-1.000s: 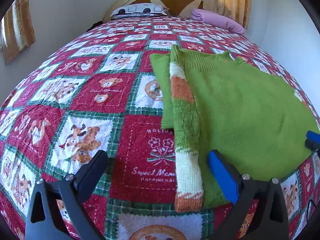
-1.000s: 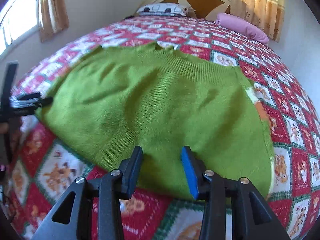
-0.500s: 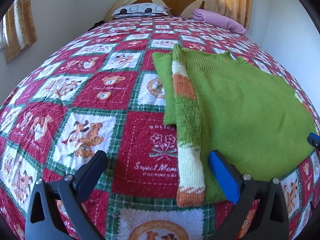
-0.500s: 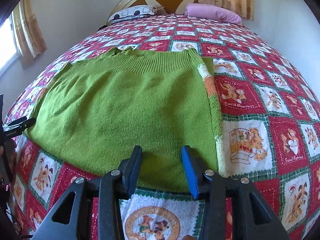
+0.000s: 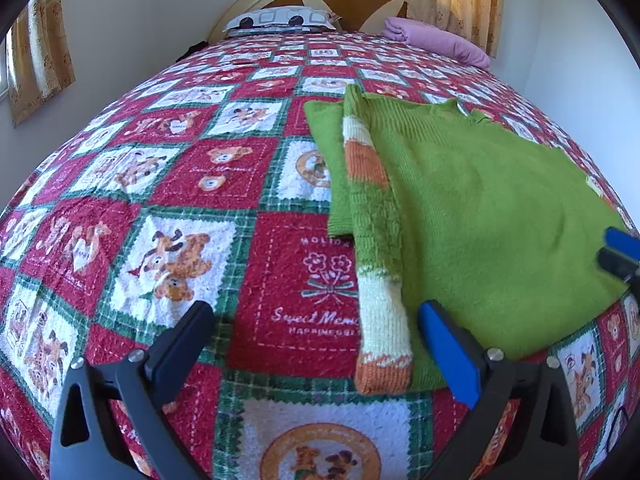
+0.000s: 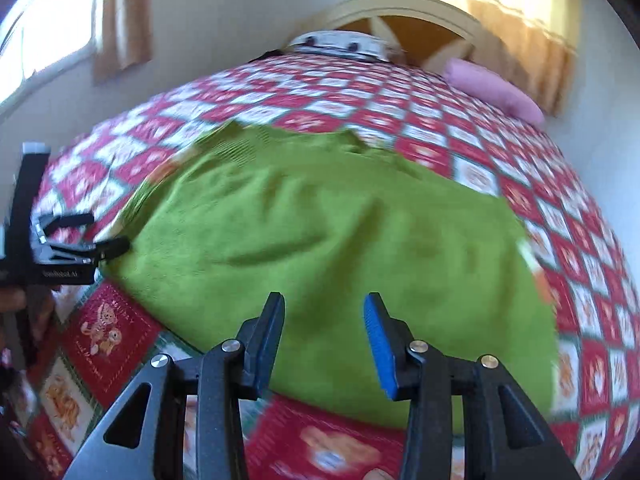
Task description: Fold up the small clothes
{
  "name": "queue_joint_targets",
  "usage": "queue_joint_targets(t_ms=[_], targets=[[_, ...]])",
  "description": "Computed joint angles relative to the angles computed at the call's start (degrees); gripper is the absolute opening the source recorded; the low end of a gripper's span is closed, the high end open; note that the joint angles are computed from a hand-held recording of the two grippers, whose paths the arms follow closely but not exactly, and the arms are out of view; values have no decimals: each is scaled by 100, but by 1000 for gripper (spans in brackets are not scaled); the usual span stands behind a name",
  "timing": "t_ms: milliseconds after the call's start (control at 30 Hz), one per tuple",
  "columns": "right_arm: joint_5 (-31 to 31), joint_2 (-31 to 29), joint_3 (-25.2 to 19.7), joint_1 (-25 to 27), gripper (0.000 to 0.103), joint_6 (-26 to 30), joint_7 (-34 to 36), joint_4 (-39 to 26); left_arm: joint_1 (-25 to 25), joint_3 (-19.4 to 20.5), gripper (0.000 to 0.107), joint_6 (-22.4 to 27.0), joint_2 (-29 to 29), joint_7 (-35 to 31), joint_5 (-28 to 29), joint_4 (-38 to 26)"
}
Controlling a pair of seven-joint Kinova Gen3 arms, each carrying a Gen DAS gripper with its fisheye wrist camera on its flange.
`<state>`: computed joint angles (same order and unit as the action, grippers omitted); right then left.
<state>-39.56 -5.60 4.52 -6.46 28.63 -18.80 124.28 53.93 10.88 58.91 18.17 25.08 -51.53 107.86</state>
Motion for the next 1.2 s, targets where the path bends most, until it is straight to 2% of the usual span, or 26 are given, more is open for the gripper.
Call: queue_joint_targets(t_ms=[67,133,167,267,367,467,567,633,700,800,867,1067,1133,1200], targets=[[332,72,-216,-181,43,-238,-344,97,-1,-1,103,-7,-4,14,-5,8],[586,324,-576,-87,43,-536,-754,158,-22,2,103,-32,-15,-3,13,18],[573,371,-612,-62,43,-579,-839,154,-33,1,103,-57,-25,-5,15,29],[343,591,-578,78,44,-252,-816,-107,-87,-13,103,-143,-59,7,23,67],[82,614,-444,72,44,-9,-534,-224,-55,-18,103,-139,-77,102,-35,102],[-320,318,-2,-154,44,333,-446,-338,-22,-7,103,-157,-114,291,-136,185],[58,696,-5,-416,44,155,-1069,-689,-57,22,103,-159,-113,287,-140,184],[331,1227,400,-882,44,152,-1535,-1080,-31,26,103,-147,-125,372,-189,212],[420,1709,648,-1073,42,423,-2001,-1587,13,29,103,-139,-167,575,-276,293],[738,2049,675,-1242,42,566,-2700,-2141,-3,63,103,-168,-206,743,-352,360],[1203,2233,326,-1114,42,430,-3166,-2344,-13,91,103,-132,-204,767,-359,357],[2124,2767,-1266,171,43,665,-4432,-3090,-24,151,103,-39,-364,1076,-465,444],[2547,2703,-1682,431,43,663,-4779,-3069,-94,195,103,-48,-502,1046,-450,474],[2647,2434,-2208,888,45,505,-4791,-2776,-139,241,103,-49,-654,1135,-580,573]])
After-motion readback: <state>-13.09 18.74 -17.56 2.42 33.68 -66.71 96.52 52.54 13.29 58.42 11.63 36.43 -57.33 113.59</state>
